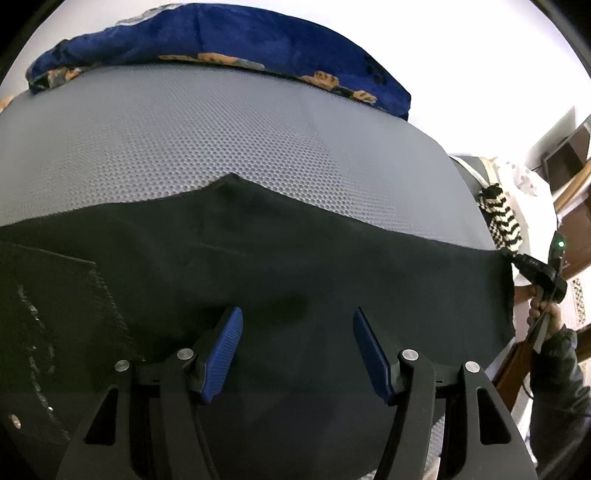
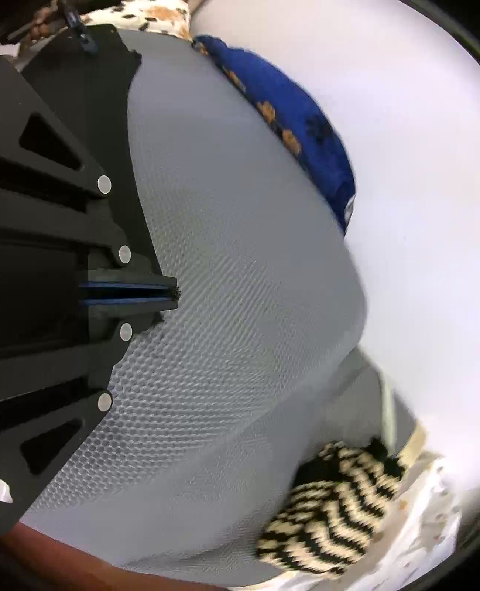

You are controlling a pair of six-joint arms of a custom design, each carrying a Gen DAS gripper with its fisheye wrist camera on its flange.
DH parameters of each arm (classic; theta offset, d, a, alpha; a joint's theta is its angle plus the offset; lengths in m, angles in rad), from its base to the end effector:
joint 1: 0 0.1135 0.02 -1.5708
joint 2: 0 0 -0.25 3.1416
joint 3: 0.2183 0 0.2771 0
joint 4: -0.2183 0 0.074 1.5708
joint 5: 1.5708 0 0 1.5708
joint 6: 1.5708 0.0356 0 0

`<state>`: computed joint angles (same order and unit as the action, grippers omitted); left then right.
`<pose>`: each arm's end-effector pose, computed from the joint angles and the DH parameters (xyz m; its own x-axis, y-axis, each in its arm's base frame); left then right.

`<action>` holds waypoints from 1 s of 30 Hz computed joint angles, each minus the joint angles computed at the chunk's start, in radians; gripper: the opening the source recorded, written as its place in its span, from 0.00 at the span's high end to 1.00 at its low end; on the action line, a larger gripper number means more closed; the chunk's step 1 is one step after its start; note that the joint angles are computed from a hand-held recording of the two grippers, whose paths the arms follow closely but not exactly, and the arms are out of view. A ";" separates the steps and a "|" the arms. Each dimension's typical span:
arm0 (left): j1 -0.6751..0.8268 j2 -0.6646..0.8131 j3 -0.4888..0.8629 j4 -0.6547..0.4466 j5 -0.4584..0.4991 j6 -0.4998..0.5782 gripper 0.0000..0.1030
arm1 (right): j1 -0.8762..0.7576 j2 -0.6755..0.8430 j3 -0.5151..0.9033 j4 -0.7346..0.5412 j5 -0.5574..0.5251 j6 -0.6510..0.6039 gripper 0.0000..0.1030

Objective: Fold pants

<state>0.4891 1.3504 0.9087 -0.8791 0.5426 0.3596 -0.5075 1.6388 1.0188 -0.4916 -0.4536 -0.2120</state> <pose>0.2394 0.1066 0.1948 -0.9025 -0.1390 -0.4076 0.0299 0.9240 -0.3813 0.3039 -0.1511 0.1596 -0.8221 0.2407 -0.5160 0.0963 0.9519 0.2908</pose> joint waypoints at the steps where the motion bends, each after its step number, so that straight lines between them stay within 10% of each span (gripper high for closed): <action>1: 0.005 -0.004 -0.005 0.005 -0.005 0.008 0.39 | 0.007 0.025 -0.001 0.017 0.018 0.020 0.98; 15: 0.089 0.020 -0.009 0.010 0.022 0.117 0.39 | 0.010 -0.142 -0.052 -0.077 0.029 0.099 0.81; 21: 0.087 0.027 0.003 0.034 0.031 0.165 0.39 | 0.325 -0.275 -0.114 -0.175 -0.036 0.102 0.81; 30: 0.196 0.021 -0.012 0.074 0.036 0.289 0.39 | 0.887 0.021 0.144 -0.154 -0.057 0.193 0.80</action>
<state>0.6846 1.3717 0.8966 -0.8049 0.5782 0.6487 0.3797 1.6602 1.1630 -0.6457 -0.5104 -0.0187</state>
